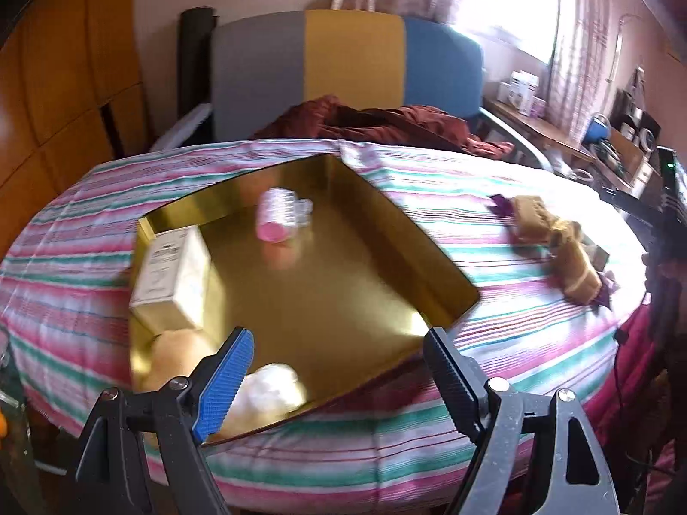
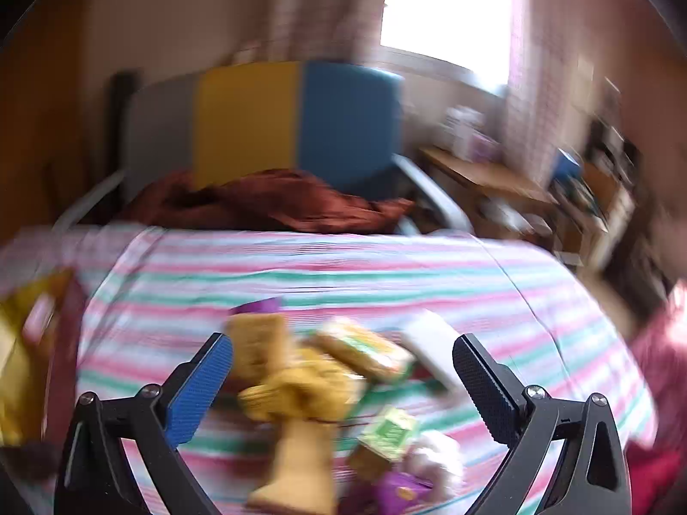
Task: Organize objects
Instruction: 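Move both tools back over the remaining items on the cloth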
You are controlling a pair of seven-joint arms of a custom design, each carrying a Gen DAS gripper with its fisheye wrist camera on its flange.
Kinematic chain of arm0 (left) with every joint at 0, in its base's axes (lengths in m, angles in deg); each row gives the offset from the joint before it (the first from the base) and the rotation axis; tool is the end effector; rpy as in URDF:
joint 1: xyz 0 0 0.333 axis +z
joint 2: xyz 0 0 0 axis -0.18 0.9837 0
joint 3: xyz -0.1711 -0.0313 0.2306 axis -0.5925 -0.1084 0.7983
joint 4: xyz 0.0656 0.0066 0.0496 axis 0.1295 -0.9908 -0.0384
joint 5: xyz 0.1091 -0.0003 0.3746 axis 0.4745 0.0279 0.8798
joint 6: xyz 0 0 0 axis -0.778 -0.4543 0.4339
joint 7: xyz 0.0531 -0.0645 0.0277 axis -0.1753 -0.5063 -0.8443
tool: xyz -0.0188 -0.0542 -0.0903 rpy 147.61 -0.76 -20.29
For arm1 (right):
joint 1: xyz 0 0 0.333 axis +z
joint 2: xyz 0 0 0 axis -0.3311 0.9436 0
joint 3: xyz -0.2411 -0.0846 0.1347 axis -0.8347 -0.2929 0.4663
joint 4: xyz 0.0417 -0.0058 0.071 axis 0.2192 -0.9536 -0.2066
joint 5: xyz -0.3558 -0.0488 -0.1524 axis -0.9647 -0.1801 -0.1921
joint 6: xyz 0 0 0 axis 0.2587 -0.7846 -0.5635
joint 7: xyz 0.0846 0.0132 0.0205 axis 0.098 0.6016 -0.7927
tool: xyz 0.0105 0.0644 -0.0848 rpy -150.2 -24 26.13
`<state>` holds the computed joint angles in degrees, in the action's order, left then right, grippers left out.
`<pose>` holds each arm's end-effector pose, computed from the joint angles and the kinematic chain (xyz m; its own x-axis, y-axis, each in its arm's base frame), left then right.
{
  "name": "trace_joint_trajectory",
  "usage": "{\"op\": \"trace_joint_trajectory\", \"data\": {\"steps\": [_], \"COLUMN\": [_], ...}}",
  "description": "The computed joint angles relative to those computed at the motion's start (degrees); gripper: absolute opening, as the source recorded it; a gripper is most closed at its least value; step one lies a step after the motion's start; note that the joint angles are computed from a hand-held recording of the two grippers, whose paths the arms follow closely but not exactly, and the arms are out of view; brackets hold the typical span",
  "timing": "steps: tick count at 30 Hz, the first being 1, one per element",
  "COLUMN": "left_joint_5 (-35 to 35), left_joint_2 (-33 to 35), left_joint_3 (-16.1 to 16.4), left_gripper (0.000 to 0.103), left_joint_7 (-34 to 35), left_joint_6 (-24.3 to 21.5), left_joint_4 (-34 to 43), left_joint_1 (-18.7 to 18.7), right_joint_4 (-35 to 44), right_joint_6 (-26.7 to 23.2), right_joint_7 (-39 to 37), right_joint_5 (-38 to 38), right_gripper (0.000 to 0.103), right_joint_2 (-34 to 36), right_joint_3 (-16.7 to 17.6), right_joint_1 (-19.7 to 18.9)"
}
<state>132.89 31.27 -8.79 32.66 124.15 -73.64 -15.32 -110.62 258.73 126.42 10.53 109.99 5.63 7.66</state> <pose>0.4640 -0.1817 0.3485 0.3309 -0.9425 0.0466 -0.7037 -0.2794 -0.6533 0.7191 0.3057 0.3622 0.2989 -0.9528 0.0532 -0.5496 -0.2174 -0.8066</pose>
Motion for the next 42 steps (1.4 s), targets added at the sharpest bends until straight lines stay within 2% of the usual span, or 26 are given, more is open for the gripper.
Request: {"op": "trace_joint_trajectory", "data": {"steps": [1,2,6,9,10,12,15,19,25,29,33,35,38,39,40,42], "left_joint_5": [0.07,-0.24,-3.36,-6.78,-9.04,-13.91,-16.68,-19.91,-19.36,-19.24,-22.79,-24.85,-32.40,-33.47,-33.95,-34.26], "left_joint_2": [1.08,2.28,6.82,9.59,10.48,12.05,13.32,14.47,15.19,16.82,19.56,21.51,24.64,25.49,26.38,28.19], "left_joint_3": [-0.04,0.02,1.18,1.77,1.96,2.34,3.49,4.37,5.71,6.02,5.89,6.14,4.58,4.98,5.86,7.64], "left_gripper": [0.083,0.083,0.083,0.083,0.083,0.083,0.083,0.083,0.086,0.086,0.086,0.086,0.087,0.091,0.103,0.103], "left_joint_7": [0.60,1.58,6.08,10.61,12.79,17.38,20.08,23.68,25.42,27.06,32.88,35.42,41.72,42.60,42.99,44.21], "left_joint_6": [0.73,1.46,6.98,7.37,8.18,10.25,11.30,10.45,8.40,9.39,9.66,10.20,11.69,12.21,11.77,11.49], "left_joint_4": [1.03,2.12,5.85,8.53,9.13,9.91,10.57,11.29,13.17,15.70,19.34,21.48,24.54,25.57,27.02,29.90], "left_joint_1": [-0.09,-0.33,-1.62,-3.43,-3.85,-4.63,-6.45,-8.32,-10.58,-10.91,-11.17,-11.39,-9.78,-10.14,-11.09,-12.89], "right_joint_4": [0.45,2.11,5.05,7.94,8.20,8.92,8.98,10.34,10.99,10.98,10.92,10.58,9.55,9.31,9.21,8.84], "right_joint_6": [-1.16,-3.94,-8.26,-12.71,-13.01,-14.00,-14.02,-15.27,-15.85,-15.99,-15.80,-15.45,-14.38,-14.17,-14.06,-13.64], "right_joint_7": [1.58,2.46,6.54,4.71,4.55,4.79,3.78,1.93,0.97,1.04,1.25,1.44,1.84,1.95,2.00,1.65], "right_joint_5": [1.49,3.56,7.59,11.72,12.60,13.32,13.77,13.90,14.63,14.70,14.80,14.92,15.17,15.26,15.36,15.77], "right_gripper": [0.103,0.103,0.103,0.103,0.103,0.103,0.103,0.103,0.103,0.103,0.103,0.103,0.103,0.103,0.103,0.103], "right_joint_2": [0.27,0.92,2.28,3.79,4.11,4.54,4.65,5.39,5.82,5.76,5.76,5.57,5.00,4.87,4.81,4.62], "right_joint_3": [0.17,1.74,3.78,9.08,9.64,9.44,9.76,10.08,10.00,9.77,9.69,9.69,9.71,9.75,9.84,10.39], "right_joint_1": [-0.65,-2.31,-5.46,-9.52,-9.91,-9.86,-9.83,-9.60,-9.52,-9.32,-9.25,-9.29,-9.43,-9.50,-9.58,-9.96]}}
